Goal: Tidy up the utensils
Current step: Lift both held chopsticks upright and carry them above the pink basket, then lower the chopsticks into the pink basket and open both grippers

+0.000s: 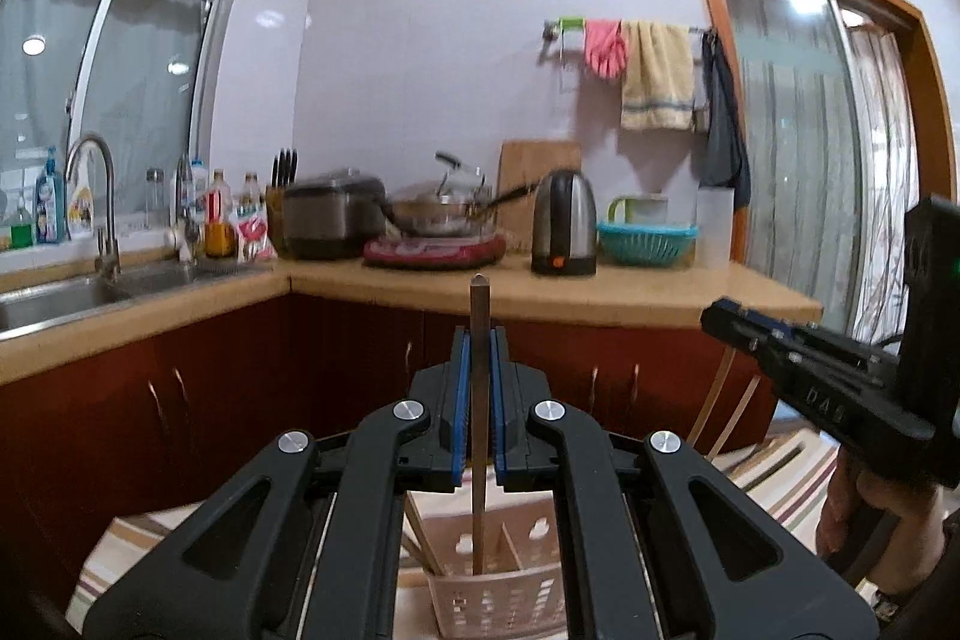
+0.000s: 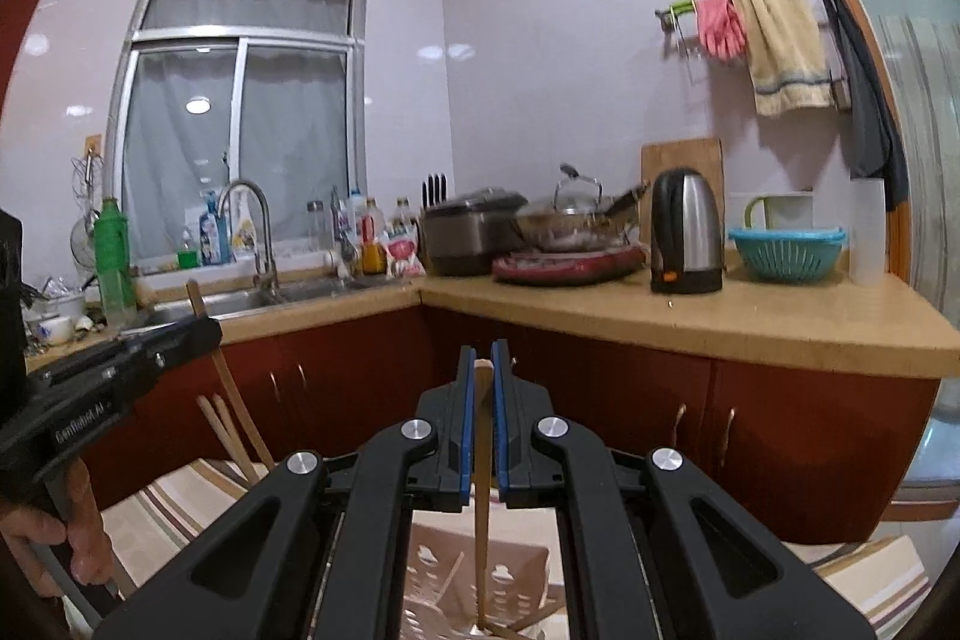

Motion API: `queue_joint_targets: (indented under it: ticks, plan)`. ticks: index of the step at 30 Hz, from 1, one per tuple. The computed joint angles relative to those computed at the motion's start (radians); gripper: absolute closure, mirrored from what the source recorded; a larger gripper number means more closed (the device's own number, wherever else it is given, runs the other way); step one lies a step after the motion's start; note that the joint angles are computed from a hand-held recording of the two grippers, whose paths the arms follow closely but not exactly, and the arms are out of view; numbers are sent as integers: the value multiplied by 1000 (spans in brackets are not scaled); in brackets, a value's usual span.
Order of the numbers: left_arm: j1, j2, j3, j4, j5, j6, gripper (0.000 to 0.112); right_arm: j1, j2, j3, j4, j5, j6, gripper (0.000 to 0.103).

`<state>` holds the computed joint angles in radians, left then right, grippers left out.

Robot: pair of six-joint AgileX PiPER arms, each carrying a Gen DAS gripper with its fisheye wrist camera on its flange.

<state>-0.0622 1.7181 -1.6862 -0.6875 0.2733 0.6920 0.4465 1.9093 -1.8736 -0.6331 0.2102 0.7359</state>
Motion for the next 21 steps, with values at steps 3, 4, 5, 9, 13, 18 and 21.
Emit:
queue_joint_targets:
  ticks: [3,4,5,9,13,18,21]
  plan:
    - [4,24,11,16,11,-11,106,3,9,16,-26,4,25,97]
    - [5,29,14,17,14,-12,106,3,12,18,-1,9,-1,97]
    - [7,35,16,24,23,-20,106,1,18,12,24,17,-26,97]
    - [8,33,38,50,25,-45,97,-5,19,17,70,35,-57,91]
    - [0,6,83,55,-4,-42,70,-3,-13,64,-24,26,42,68]
    - [-8,-51,140,74,-25,-62,52,11,-93,151,-225,29,229,57]
    - [-10,-102,196,62,-27,-58,50,16,-155,224,-286,28,291,56]
